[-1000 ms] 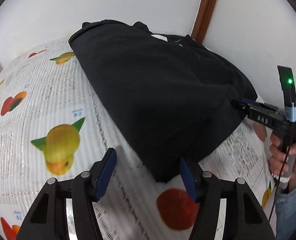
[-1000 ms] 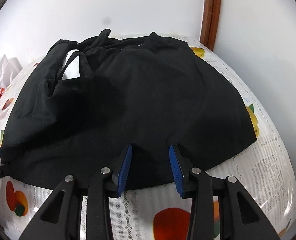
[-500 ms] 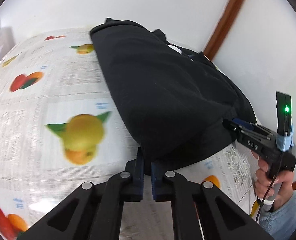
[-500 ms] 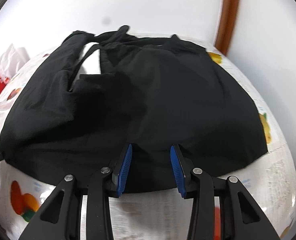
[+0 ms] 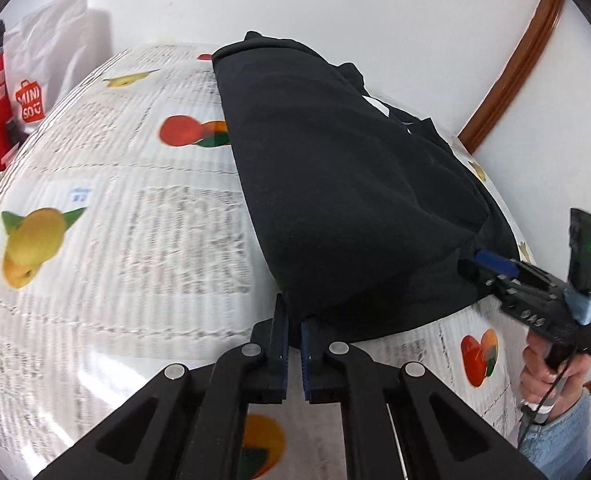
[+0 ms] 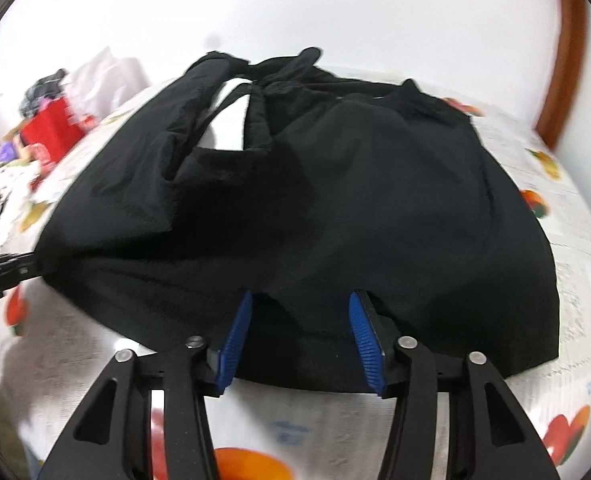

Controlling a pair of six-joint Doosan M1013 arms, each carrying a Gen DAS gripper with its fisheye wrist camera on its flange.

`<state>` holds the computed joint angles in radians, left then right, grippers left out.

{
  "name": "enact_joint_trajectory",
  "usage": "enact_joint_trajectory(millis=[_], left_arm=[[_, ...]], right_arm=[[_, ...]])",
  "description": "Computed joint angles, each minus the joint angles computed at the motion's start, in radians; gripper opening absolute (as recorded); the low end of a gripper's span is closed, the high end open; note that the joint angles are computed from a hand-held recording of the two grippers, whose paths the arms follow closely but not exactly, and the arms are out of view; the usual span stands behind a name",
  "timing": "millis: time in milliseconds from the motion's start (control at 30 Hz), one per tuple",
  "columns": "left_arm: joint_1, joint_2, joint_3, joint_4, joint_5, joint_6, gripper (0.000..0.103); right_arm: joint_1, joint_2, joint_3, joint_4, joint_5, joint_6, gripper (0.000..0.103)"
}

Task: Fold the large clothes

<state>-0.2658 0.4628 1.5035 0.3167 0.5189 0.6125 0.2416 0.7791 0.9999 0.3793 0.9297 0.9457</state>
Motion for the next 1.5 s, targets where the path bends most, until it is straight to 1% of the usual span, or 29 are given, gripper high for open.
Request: enact_joint_trajectory(millis=[67, 100, 133, 167, 200, 233, 267, 300, 400, 500, 567, 600, 667, 700, 733, 767, 800, 833, 900, 933, 1133, 1200, 1233, 1300, 1333, 1367, 1433, 1467, 1500], left_arm=[[0.001, -0.007, 0.009, -0.013, -0.004, 0.038, 0.008], [-0.001, -0.008, 0.011, -0.008, -0.008, 0.046, 0.011], [-0.005, -0.006, 0.006, 0.003, -0.001, 0.046, 0.020], [-0.008, -0.007, 0.008, 0.013, 0.001, 0.045, 0.025], [-0.010, -0.008, 0.012, 0.019, -0.007, 0.043, 0.034], [-0.009, -0.010, 0.017, 0.010, -0.018, 0.051, 0.041], [-0.006, -0.011, 0.020, -0.010, -0.033, 0.071, 0.045], [-0.004, -0.010, 0.020, -0.027, -0.045, 0.089, 0.051], [0.004, -0.002, 0.007, -0.031, -0.040, 0.113, 0.054], [0.003, 0.017, -0.019, -0.047, -0.030, 0.145, 0.064], [-0.006, 0.035, -0.045, 0.007, 0.002, 0.124, 0.064], [-0.012, 0.047, -0.062, 0.042, 0.024, 0.111, 0.064], [-0.021, 0.057, -0.076, 0.101, 0.053, 0.088, 0.066], [-0.024, 0.061, -0.081, 0.121, 0.064, 0.077, 0.067], [-0.028, 0.065, -0.086, 0.139, 0.075, 0.067, 0.067], [-0.030, 0.067, -0.090, 0.149, 0.086, 0.066, 0.067], [-0.033, 0.070, -0.096, 0.157, 0.099, 0.068, 0.067], [-0.036, 0.074, -0.103, 0.165, 0.115, 0.071, 0.067], [-0.049, 0.091, -0.132, 0.204, 0.182, 0.081, 0.067], [-0.052, 0.094, -0.137, 0.218, 0.196, 0.075, 0.067], [-0.046, 0.096, -0.147, 0.187, 0.210, 0.080, 0.067], [-0.042, 0.098, -0.150, 0.181, 0.206, 0.082, 0.068], [-0.042, 0.100, -0.152, 0.178, 0.204, 0.086, 0.069], [-0.043, 0.105, -0.159, 0.177, 0.206, 0.090, 0.070], [-0.045, 0.108, -0.164, 0.180, 0.210, 0.093, 0.070], [-0.048, 0.111, -0.167, 0.190, 0.214, 0.091, 0.070], [-0.051, 0.112, -0.165, 0.201, 0.210, 0.083, 0.070], [-0.051, 0.111, -0.164, 0.199, 0.205, 0.082, 0.069], [-0.049, 0.107, -0.159, 0.189, 0.189, 0.089, 0.067]], right_arm=[[-0.004, -0.008, -0.004, 0.048, 0.022, -0.024, 0.053], [-0.005, -0.013, -0.004, 0.074, 0.025, -0.039, 0.060], [-0.008, -0.018, -0.005, 0.109, 0.028, -0.056, 0.070], [-0.011, -0.020, -0.009, 0.151, 0.033, -0.070, 0.075], [-0.014, -0.018, -0.019, 0.186, 0.047, -0.078, 0.080], [-0.014, -0.015, -0.029, 0.208, 0.066, -0.082, 0.080], [-0.013, -0.010, -0.042, 0.218, 0.081, -0.081, 0.080], [-0.004, 0.000, -0.060, 0.220, 0.092, -0.066, 0.080], [0.009, 0.019, -0.084, 0.197, 0.102, -0.027, 0.080], [0.023, 0.048, -0.115, 0.185, 0.109, 0.011, 0.080], [0.031, 0.085, -0.171, 0.169, 0.144, 0.058, 0.079], [0.034, 0.101, -0.194, 0.169, 0.161, 0.073, 0.076], [0.038, 0.121, -0.224, 0.186, 0.190, 0.070, 0.059], [0.043, 0.133, -0.242, 0.181, 0.205, 0.070, 0.048], [0.046, 0.137, -0.250, 0.178, 0.210, 0.063, 0.033], [0.048, 0.137, -0.251, 0.184, 0.210, 0.050, 0.024], [0.048, 0.135, -0.250, 0.192, 0.208, 0.036, 0.016], [0.046, 0.132, -0.248, 0.207, 0.206, 0.019, 0.013], [0.039, 0.102, -0.210, 0.248, 0.165, -0.032, 0.010], [0.033, 0.083, -0.185, 0.280, 0.134, -0.068, 0.009], [-0.037, -0.015, -0.043, 0.529, -0.005, -0.242, 0.009], [-0.060, -0.036, -0.001, 0.575, -0.057, -0.267, 0.009], [-0.077, -0.040, 0.016, 0.593, -0.074, -0.245, 0.009], [-0.094, -0.034, 0.022, 0.572, -0.070, -0.184, 0.009], [-0.097, -0.031, 0.026, 0.525, -0.079, -0.140, 0.009], [-0.092, -0.027, 0.031, 0.435, -0.097, -0.076, 0.009], [-0.085, -0.016, 0.033, 0.336, -0.102, -0.006, 0.010], [-0.083, -0.011, 0.035, 0.308, -0.101, 0.015, 0.011], [-0.086, -0.010, 0.035, 0.296, -0.098, 0.021, 0.015]])
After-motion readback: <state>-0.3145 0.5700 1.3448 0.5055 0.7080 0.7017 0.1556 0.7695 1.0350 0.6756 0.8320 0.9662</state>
